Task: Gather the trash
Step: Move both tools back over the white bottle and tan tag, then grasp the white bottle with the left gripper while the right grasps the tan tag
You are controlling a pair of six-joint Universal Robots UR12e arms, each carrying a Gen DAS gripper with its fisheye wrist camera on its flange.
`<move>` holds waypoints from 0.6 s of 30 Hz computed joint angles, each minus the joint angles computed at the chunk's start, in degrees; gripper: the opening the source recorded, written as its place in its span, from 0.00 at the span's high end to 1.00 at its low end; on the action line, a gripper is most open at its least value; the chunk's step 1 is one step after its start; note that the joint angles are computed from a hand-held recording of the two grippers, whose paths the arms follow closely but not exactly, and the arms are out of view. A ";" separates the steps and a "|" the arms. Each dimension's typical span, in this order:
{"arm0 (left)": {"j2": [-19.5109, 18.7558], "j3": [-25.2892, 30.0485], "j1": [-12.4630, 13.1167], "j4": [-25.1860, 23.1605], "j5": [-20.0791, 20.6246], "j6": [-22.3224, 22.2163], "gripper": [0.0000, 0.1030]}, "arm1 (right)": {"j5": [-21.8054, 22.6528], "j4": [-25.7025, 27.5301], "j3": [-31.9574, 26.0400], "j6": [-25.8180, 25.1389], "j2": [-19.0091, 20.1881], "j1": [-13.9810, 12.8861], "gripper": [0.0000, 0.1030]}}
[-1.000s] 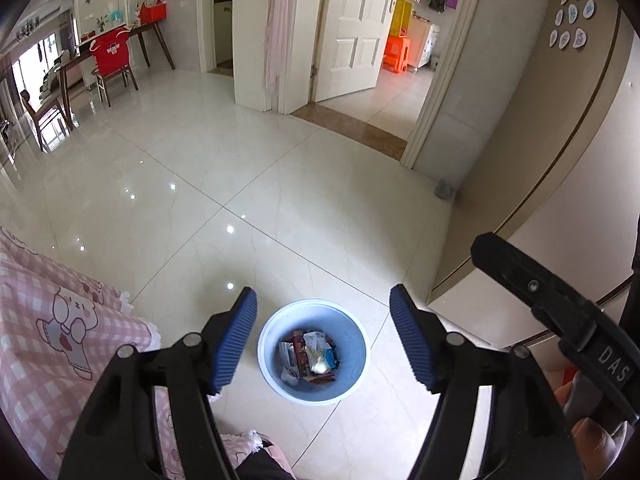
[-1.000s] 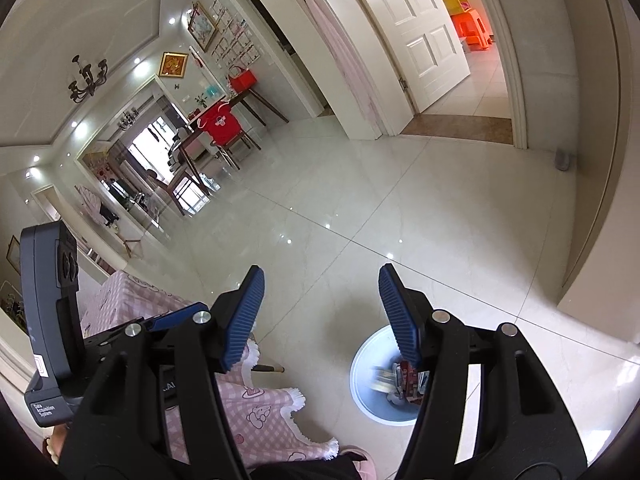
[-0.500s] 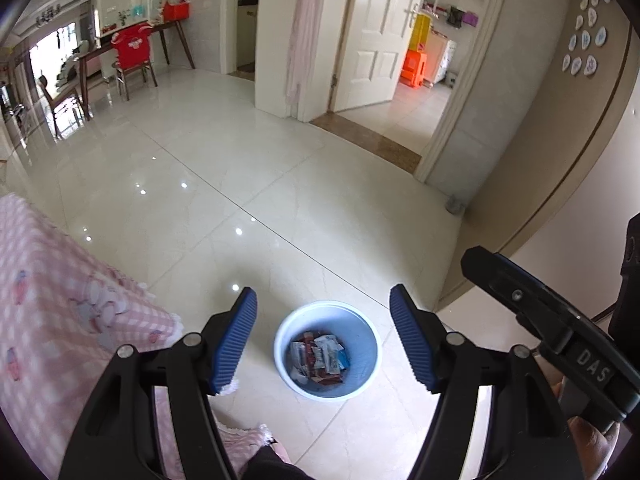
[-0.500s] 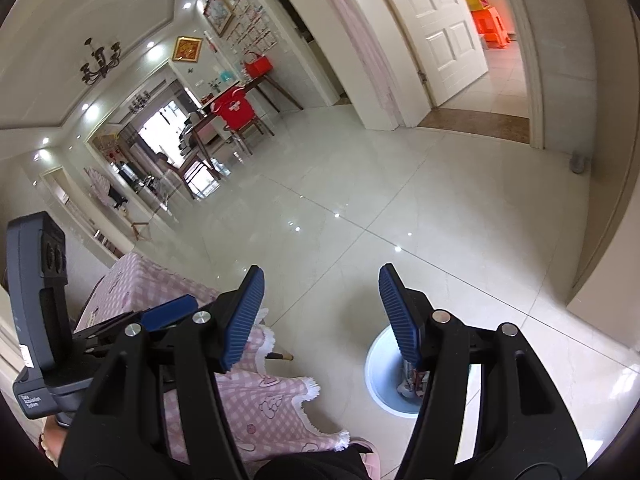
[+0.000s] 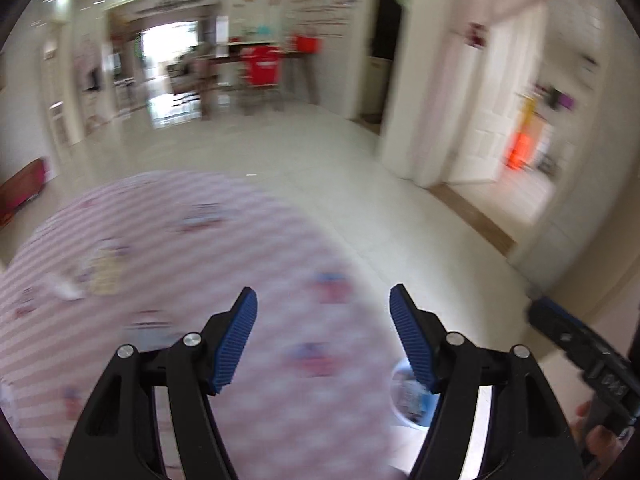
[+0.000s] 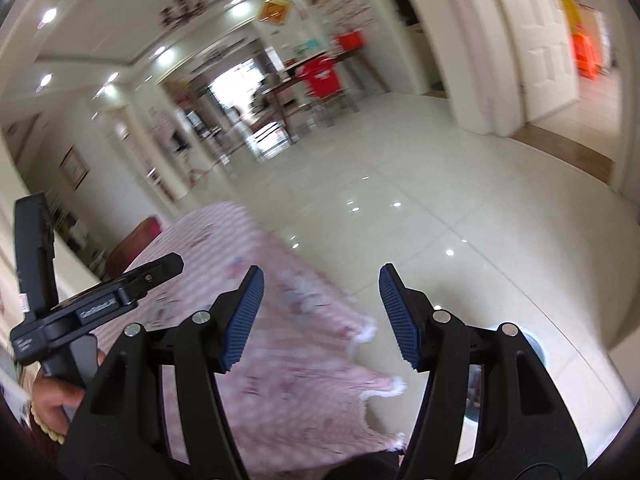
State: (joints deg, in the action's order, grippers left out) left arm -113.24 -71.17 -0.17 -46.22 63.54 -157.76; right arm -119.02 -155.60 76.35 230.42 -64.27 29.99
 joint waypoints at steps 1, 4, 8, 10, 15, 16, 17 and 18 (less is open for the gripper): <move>-0.66 0.97 0.82 -0.16 0.48 -1.16 0.34 | 1.03 0.51 -2.18 -1.30 1.31 0.01 0.42; -3.16 4.58 3.72 -1.13 2.73 -7.25 0.34 | 4.62 3.17 -9.98 -5.48 5.90 0.04 0.42; -6.43 9.67 6.12 -3.71 6.65 -11.64 0.33 | 9.30 8.93 -22.15 -10.04 12.97 0.15 0.42; -8.26 12.34 7.04 -5.44 7.97 -13.96 0.32 | 11.42 11.73 -27.15 -11.42 15.85 0.06 0.42; -12.25 17.86 7.91 -10.45 6.93 -16.09 0.32 | 15.40 20.49 -40.88 -14.06 23.58 -0.23 0.42; -12.99 18.89 7.76 -11.20 7.57 -15.74 0.32 | 15.59 22.58 -43.93 -14.29 25.22 -0.16 0.42; -13.65 19.79 7.74 -11.86 7.80 -15.57 0.32 | 16.19 25.35 -47.77 -14.73 27.21 -0.30 0.42; -13.81 19.79 7.74 -11.96 7.39 -15.70 0.32 | 16.73 27.07 -50.19 -15.02 28.52 -0.36 0.42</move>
